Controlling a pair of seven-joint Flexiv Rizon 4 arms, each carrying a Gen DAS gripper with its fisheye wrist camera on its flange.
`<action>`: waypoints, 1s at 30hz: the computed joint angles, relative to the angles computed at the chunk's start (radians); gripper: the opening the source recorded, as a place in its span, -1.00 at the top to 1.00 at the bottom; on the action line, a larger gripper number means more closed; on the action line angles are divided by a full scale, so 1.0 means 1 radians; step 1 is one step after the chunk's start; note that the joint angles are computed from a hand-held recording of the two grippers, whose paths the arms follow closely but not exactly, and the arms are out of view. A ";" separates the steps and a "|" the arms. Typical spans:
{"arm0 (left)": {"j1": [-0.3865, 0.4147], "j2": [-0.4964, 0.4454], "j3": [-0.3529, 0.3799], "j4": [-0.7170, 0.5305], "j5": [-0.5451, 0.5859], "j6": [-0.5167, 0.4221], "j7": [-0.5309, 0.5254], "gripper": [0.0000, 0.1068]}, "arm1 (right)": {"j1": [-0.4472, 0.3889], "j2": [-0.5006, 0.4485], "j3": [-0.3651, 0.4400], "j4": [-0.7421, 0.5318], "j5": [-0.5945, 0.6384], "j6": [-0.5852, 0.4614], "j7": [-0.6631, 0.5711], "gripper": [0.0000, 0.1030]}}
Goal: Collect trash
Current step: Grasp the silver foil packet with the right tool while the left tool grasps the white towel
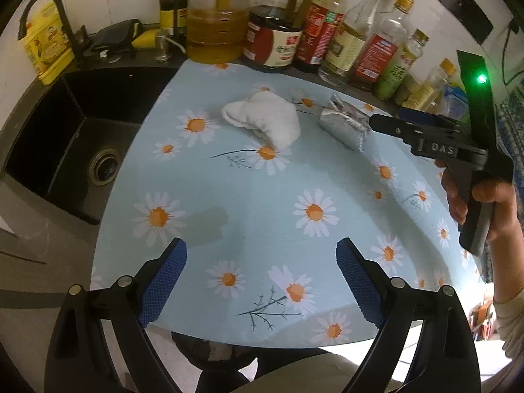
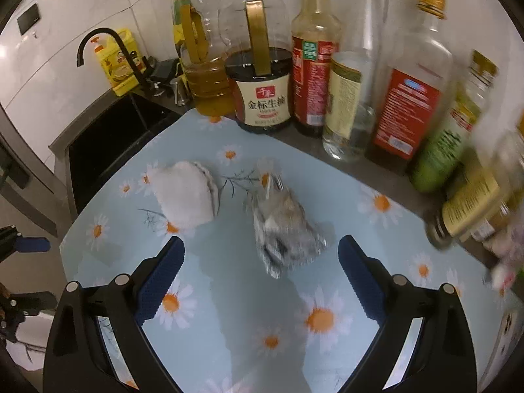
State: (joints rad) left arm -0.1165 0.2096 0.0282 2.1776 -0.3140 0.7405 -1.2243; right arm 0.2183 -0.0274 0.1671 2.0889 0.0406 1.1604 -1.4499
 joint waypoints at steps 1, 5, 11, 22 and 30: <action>0.002 -0.001 -0.001 -0.001 0.005 0.003 -0.008 -0.68 | 0.001 -0.017 -0.002 -0.012 0.010 0.001 -0.022 -0.82; 0.015 -0.010 -0.002 -0.004 0.026 0.015 -0.052 -0.68 | -0.004 -0.075 -0.003 -0.044 0.006 0.000 -0.062 -0.82; 0.026 -0.037 -0.006 -0.022 0.057 0.007 -0.090 -0.68 | -0.023 -0.140 0.004 -0.084 0.010 -0.020 -0.114 -0.47; 0.029 -0.085 -0.016 -0.059 0.091 -0.009 -0.118 -0.68 | -0.032 -0.155 0.016 -0.078 0.005 -0.008 -0.163 -0.04; 0.014 -0.145 -0.038 -0.133 0.122 -0.015 -0.066 -0.68 | -0.057 -0.075 0.039 -0.066 0.163 -0.032 -0.215 -0.04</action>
State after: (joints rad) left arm -0.1022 0.0649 -0.0098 2.0447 -0.1921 0.7256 -1.2905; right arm 0.1614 -0.1023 0.2056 2.0229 0.2037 1.1285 -1.6654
